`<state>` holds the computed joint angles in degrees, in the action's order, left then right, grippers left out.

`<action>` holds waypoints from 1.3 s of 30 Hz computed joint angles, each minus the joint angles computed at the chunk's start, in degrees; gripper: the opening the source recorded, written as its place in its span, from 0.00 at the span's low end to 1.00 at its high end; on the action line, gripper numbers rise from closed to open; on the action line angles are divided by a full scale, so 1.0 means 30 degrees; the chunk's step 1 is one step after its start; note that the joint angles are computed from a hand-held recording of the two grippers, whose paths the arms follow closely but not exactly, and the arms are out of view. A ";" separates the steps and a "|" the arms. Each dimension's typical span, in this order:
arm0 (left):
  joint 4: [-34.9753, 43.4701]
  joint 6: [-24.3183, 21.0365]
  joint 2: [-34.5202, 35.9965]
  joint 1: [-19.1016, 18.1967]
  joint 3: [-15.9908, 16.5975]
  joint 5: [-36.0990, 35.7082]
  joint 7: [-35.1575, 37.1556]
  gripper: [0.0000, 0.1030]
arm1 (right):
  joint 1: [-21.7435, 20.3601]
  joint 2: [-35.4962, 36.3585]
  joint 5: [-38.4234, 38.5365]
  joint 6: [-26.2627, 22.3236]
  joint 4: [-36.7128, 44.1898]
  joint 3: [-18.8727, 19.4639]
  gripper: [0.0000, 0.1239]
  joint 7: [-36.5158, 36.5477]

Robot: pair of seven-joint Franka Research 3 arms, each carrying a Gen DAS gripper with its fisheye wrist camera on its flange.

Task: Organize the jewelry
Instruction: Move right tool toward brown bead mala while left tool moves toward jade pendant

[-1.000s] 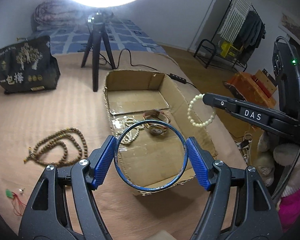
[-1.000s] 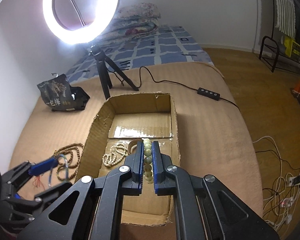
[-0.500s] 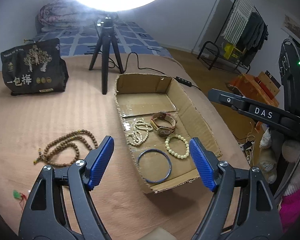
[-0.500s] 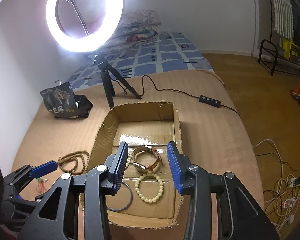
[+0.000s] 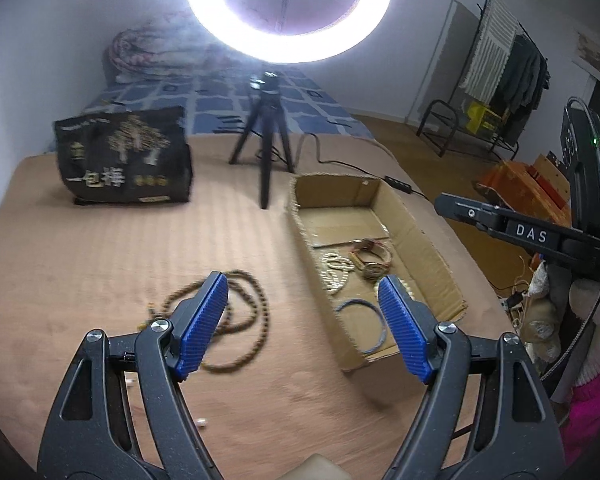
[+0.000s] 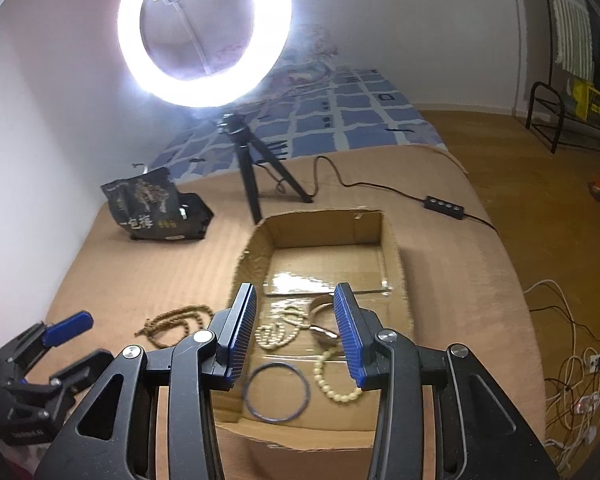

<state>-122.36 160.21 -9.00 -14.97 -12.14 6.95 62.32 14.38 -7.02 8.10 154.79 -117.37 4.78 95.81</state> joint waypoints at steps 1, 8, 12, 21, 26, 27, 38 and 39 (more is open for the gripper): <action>-0.0202 -0.0138 -0.0324 0.0123 0.0076 0.0152 -0.0010 0.78 | 0.0092 0.0051 0.0028 -0.0022 0.0085 0.0085 0.31 0.0002; -0.1954 -0.0960 -0.2524 0.1006 0.0900 0.0546 -0.0107 0.78 | 0.0834 0.0700 0.0136 -0.0271 0.0870 0.0501 0.39 -0.0034; -0.3110 -0.1357 -0.3730 0.1592 0.1434 0.0485 -0.0008 0.78 | 0.1367 0.1502 0.0481 -0.0921 0.1676 0.0632 0.41 -0.0256; -0.5445 -0.2175 -0.5639 0.2318 0.2663 -0.0058 0.1112 0.78 | 0.2675 0.3703 -0.1261 -0.2989 0.3765 0.0883 0.52 0.0390; -0.6261 -0.2611 -0.6010 0.2108 0.3373 -0.1316 0.2256 0.77 | 0.3383 0.5077 -0.1892 -0.4207 0.5144 0.0810 0.52 0.0791; -0.6325 -0.2687 -0.6019 0.2045 0.3469 -0.1592 0.2480 0.77 | 0.3486 0.5227 -0.1958 -0.4388 0.5312 0.0770 0.52 0.0871; -0.7066 -0.3290 -0.5427 0.1613 0.3739 -0.4136 0.4302 0.77 | 0.4303 0.7630 -0.2500 -0.6483 0.7679 0.0246 0.52 0.2627; -0.7120 -0.3288 -0.5380 0.1592 0.3704 -0.4241 0.4444 0.77 | 0.4309 0.7753 -0.2478 -0.6527 0.7742 0.0210 0.52 0.2708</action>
<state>-143.72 150.34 -25.14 -10.19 -1.03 -5.78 75.65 27.31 16.24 0.67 135.21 -94.14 5.41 103.93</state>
